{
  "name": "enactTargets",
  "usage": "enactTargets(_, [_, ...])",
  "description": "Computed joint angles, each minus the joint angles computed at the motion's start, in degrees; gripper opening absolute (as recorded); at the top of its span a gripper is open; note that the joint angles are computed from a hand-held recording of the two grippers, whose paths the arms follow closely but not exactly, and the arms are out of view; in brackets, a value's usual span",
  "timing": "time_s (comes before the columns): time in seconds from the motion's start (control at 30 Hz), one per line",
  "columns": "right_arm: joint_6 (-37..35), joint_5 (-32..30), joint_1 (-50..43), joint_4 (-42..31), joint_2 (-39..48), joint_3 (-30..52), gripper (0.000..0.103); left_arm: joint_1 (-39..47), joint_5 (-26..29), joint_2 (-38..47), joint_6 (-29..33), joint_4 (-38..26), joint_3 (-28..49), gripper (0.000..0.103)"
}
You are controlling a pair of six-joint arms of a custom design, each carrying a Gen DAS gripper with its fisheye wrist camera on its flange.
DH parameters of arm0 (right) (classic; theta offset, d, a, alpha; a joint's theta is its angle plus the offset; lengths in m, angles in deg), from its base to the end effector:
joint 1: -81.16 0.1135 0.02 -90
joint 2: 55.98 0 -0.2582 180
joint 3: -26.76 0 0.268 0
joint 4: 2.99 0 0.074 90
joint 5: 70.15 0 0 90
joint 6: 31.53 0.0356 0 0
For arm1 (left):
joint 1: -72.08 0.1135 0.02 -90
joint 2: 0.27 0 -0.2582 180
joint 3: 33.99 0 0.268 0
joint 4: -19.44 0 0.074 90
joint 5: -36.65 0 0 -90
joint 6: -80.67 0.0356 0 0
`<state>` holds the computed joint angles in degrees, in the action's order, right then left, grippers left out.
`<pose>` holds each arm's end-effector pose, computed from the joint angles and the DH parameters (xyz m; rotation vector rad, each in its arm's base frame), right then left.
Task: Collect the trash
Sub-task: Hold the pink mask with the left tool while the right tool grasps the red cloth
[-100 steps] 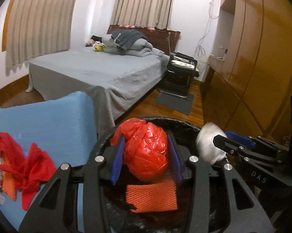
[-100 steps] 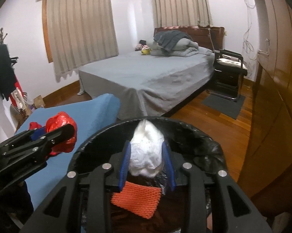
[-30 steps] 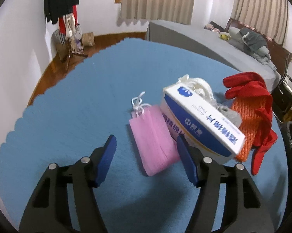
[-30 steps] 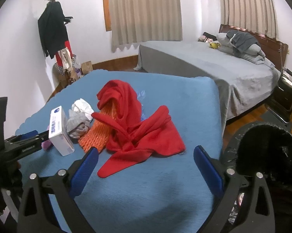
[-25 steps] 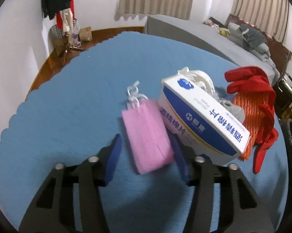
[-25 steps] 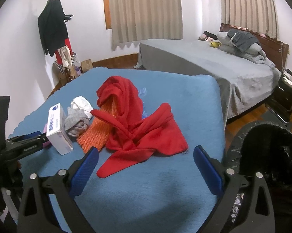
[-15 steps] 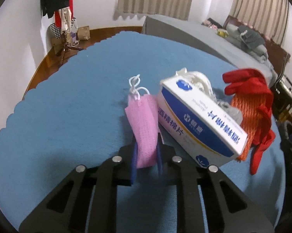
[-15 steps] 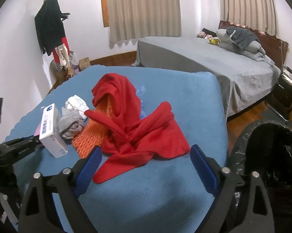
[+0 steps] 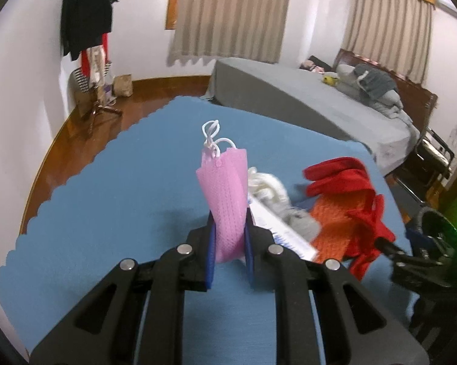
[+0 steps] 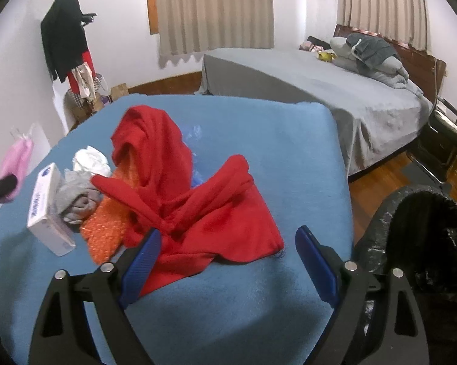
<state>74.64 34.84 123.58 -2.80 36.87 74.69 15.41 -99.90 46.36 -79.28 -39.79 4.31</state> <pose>0.2274 0.1953 0.1059 -0.4036 2.2922 0.2075 0.1015 -0.1073 0.1713 -0.4512 2.2144 0.0360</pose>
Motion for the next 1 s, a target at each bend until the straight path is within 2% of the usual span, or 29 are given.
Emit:
enactTargets(0.17, [-0.34, -3.26, -1.76, -3.0, 3.91, 3.41, 0.074, -1.03, 0.63, 5.46, 1.96, 5.36, 1.81, 0.015])
enactTargets(0.2, [-0.54, -3.78, -2.17, -3.16, 3.85, 3.54, 0.067, -1.01, 0.96, 6.69, 2.42, 6.67, 2.14, 0.015])
enactTargets(0.23, [-1.38, -6.96, -3.09, -2.55, 3.55, 3.29, 0.045, -0.87, 1.24, 7.21, 2.88, 7.53, 2.17, 0.015])
enactTargets(0.33, [-2.65, -11.87, -4.26, -3.25, 2.85, 3.33, 0.017, -1.54, 1.65, 10.14, 3.01, 9.81, 3.0, 0.015])
enactTargets(0.37, [-2.78, -12.48, -4.33, -3.26, 2.13, 2.94, 0.014, -1.71, 1.67, 10.88, 3.17, 10.19, 3.32, 0.015])
enactTargets(0.53, [-2.51, -12.92, -4.26, -3.02, -5.12, -0.5, 0.011, -2.65, 1.31, 12.37, 2.98, 10.59, 4.3, 0.015])
enactTargets(0.73, [-2.81, -13.58, -4.7, -6.11, -14.03, -2.63, 0.011, -3.83, 0.56, 13.24, 2.73, 10.21, 5.53, 0.015])
enactTargets(1.0, [-3.2, -14.58, -5.67, -9.16, -21.27, -3.71, 0.011, -6.85, 0.32, 17.87, 2.0, 10.04, 9.3, 0.015])
